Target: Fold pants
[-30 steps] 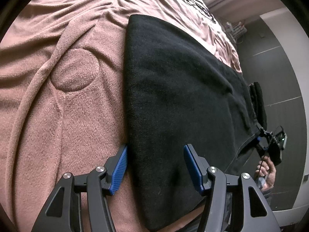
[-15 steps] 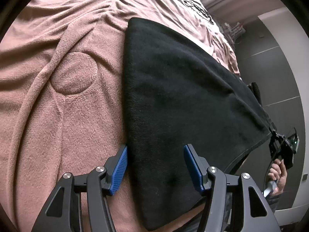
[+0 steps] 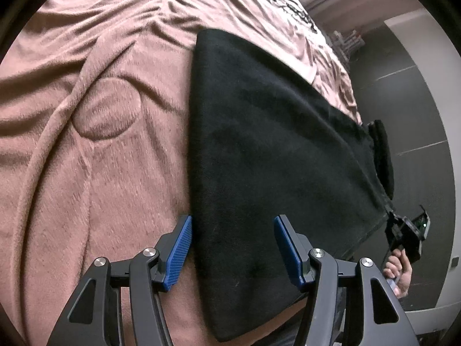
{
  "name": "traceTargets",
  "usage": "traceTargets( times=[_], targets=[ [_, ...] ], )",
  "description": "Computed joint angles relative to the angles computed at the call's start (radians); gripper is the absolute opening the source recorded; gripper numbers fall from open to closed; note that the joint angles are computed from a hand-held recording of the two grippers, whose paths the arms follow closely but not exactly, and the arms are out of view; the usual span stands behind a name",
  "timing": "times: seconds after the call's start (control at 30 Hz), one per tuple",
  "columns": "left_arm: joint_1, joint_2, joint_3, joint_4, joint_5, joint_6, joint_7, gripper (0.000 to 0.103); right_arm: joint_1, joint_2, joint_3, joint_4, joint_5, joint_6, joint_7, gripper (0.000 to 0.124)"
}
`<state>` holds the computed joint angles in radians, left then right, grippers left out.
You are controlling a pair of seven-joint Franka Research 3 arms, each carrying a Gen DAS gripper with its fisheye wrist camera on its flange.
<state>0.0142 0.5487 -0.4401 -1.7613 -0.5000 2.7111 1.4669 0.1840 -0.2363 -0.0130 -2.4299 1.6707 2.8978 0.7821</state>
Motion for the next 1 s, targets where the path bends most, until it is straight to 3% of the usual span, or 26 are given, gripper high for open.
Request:
traceTargets(
  times=[0.2,0.4,0.6,0.7,0.77,0.9,1.0],
  targets=[
    [0.012,0.003,-0.012,-0.012,-0.021,0.003,0.001,0.061,-0.003,0.061,0.0,0.015,-0.042,0.001,0.068,0.001],
    [0.022,-0.006,-0.01,-0.015,-0.029,0.02,0.014,0.061,0.008,0.026,0.008,-0.001,-0.06,0.035,0.09,0.001],
    [0.082,0.054,-0.075,0.026,-0.119,0.055,0.102,0.057,0.013,0.051,0.005,0.004,-0.042,0.028,0.078,0.005],
    [0.091,0.087,-0.085,0.06,-0.131,0.056,0.12,0.046,0.018,0.028,0.008,-0.015,-0.112,0.028,0.124,0.027],
    [0.09,0.098,-0.082,0.077,-0.127,0.052,0.122,0.043,0.023,0.009,0.003,-0.03,-0.109,0.024,0.122,0.052],
    [0.096,0.142,-0.091,0.13,-0.126,0.049,0.132,0.039,0.032,-0.019,-0.003,-0.055,-0.044,0.014,0.069,0.054],
    [0.094,0.176,-0.095,0.175,-0.12,0.037,0.132,0.039,0.029,0.004,-0.007,-0.052,0.005,-0.049,0.031,0.054]
  ],
)
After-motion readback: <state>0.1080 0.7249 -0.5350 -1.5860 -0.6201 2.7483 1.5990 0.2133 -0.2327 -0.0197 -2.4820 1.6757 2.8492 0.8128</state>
